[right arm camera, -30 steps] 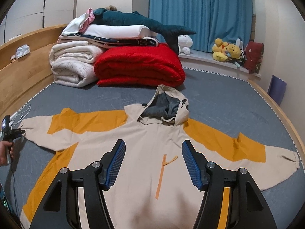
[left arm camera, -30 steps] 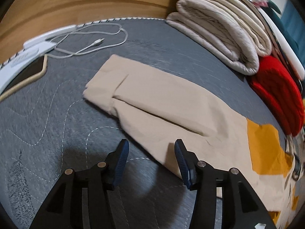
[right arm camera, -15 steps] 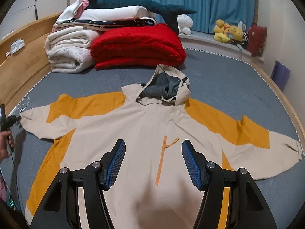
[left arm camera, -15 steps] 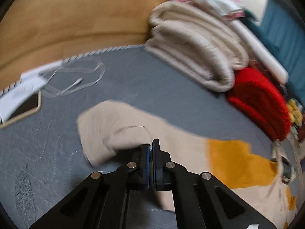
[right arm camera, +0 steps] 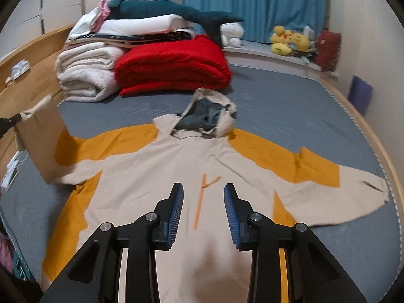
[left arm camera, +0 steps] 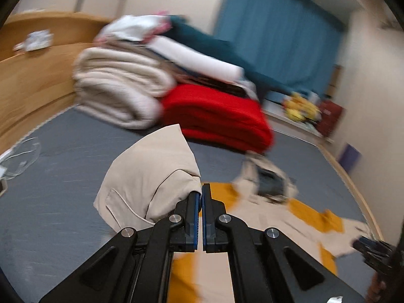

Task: Fold large clothes
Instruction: 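Lift the sleeve with the left tool, lay it across the jacket body, open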

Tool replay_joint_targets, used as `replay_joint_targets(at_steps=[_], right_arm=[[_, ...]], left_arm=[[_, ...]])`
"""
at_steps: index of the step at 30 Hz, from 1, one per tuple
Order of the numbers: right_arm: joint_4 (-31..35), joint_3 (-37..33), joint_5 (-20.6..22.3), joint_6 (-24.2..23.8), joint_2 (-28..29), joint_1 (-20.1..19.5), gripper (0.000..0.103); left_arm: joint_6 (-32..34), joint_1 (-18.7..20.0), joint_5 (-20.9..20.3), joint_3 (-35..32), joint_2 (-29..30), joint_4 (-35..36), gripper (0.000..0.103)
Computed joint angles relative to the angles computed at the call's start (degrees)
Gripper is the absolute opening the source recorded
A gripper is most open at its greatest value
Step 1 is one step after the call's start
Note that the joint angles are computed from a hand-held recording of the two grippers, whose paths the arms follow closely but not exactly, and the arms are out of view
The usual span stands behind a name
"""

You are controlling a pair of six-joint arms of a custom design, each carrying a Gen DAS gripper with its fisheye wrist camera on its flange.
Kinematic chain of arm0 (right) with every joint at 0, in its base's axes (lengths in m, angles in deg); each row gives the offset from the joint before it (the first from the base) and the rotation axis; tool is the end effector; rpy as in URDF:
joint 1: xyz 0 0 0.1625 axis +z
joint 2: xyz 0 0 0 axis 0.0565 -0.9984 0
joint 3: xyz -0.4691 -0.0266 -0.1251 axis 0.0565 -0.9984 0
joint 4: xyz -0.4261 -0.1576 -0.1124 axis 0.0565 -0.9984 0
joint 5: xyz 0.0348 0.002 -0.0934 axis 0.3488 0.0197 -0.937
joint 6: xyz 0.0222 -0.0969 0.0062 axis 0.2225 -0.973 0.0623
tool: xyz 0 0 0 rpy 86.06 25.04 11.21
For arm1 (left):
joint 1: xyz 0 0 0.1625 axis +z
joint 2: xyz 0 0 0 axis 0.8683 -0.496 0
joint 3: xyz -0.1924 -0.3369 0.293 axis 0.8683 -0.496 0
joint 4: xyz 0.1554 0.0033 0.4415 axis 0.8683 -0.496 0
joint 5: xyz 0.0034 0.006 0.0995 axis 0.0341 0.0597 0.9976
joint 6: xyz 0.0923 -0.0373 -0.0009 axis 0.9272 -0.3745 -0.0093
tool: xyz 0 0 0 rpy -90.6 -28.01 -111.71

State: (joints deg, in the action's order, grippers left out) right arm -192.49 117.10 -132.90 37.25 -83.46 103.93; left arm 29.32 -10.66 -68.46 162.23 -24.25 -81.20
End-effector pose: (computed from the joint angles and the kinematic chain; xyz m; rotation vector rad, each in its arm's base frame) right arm 0.2247 -0.5460 0.3158 -0.0036 -2.1372 1.0178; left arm -0.3282 -0.6665 0.3056 0.8145 2.5392 -1.0612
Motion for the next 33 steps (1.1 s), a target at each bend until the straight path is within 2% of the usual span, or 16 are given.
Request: replay_joint_targets(at_steps=[3,5,8,10,16,19,23,25,29,33], right_arm=[[1.3,1.2,-0.8,3.7,-1.5,0.0,0.038],[1.7,2.1,-1.7,5.5,-2.3,-0.2,0.043],[3.8,3.3,-2.0,7.2,-3.4,-1.2,0.044],[5.2,3.8,-2.2,8.0,-3.9,-1.9,0.044],[6.5,3.5,-2.0,7.6,-3.4,-3.0,0.044],[6.6,2.9,-1.6,7.5,-2.8,-3.3,0.044],[7.2,2.2,-1.2,7.9,-1.7,-3.5,0.044],[7.7,1.9,-1.0,8.3,-1.3,-3.7,0.044],[8.3,1.2,0.0,9.4,-0.5,-4.2,0.044],[7.9,0.3,1.8,9.3,0.9,-4.5,0.044]], left_arm=[[-1.5,-1.5,-5.5,0.7,2.6,1.4,0.0],[-2.5,-2.3,-8.9,0.0,5.4,3.9,0.0],[-0.2,-3.7,-10.9,-1.2,9.7,6.7,0.0],[-1.2,-3.7,-13.9,-2.0,11.5,10.4,0.0],[-2.5,-4.1,-15.4,-3.2,14.4,18.0,0.0],[-4.2,-3.8,-15.5,-4.2,14.6,21.2,0.006],[-4.2,-2.7,-16.9,-3.0,12.2,20.1,0.025],[-3.8,-2.2,-17.9,-3.3,11.4,19.5,0.026],[-4.8,-0.9,-17.4,-4.0,9.6,17.3,0.028],[-7.9,0.8,-14.3,-5.6,9.0,17.0,0.028]])
